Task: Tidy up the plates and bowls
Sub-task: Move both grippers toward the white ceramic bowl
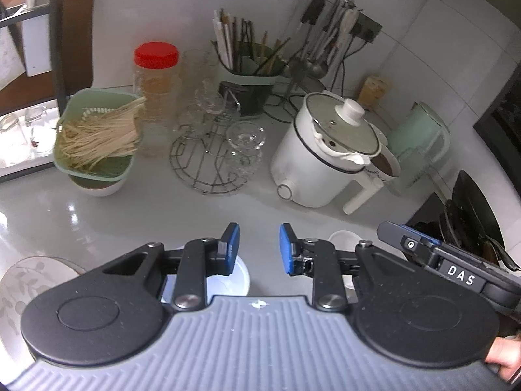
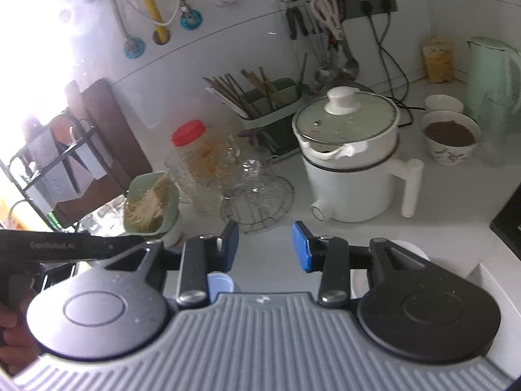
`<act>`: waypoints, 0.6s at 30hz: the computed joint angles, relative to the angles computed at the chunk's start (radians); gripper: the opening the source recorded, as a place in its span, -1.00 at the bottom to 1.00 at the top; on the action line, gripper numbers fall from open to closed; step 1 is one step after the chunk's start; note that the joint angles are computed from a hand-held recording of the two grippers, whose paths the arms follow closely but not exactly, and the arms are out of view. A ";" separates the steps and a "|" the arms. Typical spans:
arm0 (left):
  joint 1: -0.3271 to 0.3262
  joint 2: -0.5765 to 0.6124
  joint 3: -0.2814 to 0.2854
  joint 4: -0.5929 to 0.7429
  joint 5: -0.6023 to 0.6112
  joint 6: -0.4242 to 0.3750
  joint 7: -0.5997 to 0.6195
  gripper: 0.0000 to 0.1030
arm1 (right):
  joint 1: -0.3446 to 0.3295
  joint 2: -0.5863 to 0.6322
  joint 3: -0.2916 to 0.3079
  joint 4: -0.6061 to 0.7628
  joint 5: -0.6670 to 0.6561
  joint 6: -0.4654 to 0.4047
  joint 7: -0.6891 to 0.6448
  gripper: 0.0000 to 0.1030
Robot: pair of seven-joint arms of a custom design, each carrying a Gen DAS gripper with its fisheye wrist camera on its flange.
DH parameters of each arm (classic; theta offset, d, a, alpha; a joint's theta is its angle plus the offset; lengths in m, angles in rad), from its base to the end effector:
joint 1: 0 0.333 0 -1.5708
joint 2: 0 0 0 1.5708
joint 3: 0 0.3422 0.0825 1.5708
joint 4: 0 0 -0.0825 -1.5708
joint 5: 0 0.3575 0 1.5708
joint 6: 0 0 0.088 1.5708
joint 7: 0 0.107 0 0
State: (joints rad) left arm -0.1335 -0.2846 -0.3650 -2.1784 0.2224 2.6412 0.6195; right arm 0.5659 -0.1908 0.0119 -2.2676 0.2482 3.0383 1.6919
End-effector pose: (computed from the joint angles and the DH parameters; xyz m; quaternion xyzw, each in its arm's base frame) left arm 0.4179 -0.2593 0.6194 -0.7388 0.5606 -0.3409 0.1542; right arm 0.4337 0.2609 0.5924 -0.6925 0.5525 -0.1329 0.4445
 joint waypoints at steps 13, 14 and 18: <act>-0.076 0.137 0.017 0.097 -0.011 0.028 0.068 -0.38 | -0.140 -0.061 0.054 -0.079 -0.228 0.006 0.227 -0.21; -0.084 0.150 0.020 0.108 -0.011 0.029 0.072 -0.38 | -0.160 -0.067 0.065 -0.084 -0.253 0.005 0.253 -0.21; -0.116 0.198 0.035 0.145 -0.011 0.038 0.090 -0.38 | -0.233 -0.090 0.096 -0.104 -0.353 -0.015 0.347 -0.21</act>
State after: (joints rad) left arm -0.2498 -0.0863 -0.3303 -2.0329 0.2114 2.6794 0.7093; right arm 0.3329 -0.2808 0.1075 -2.3720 -0.1050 3.0230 2.0393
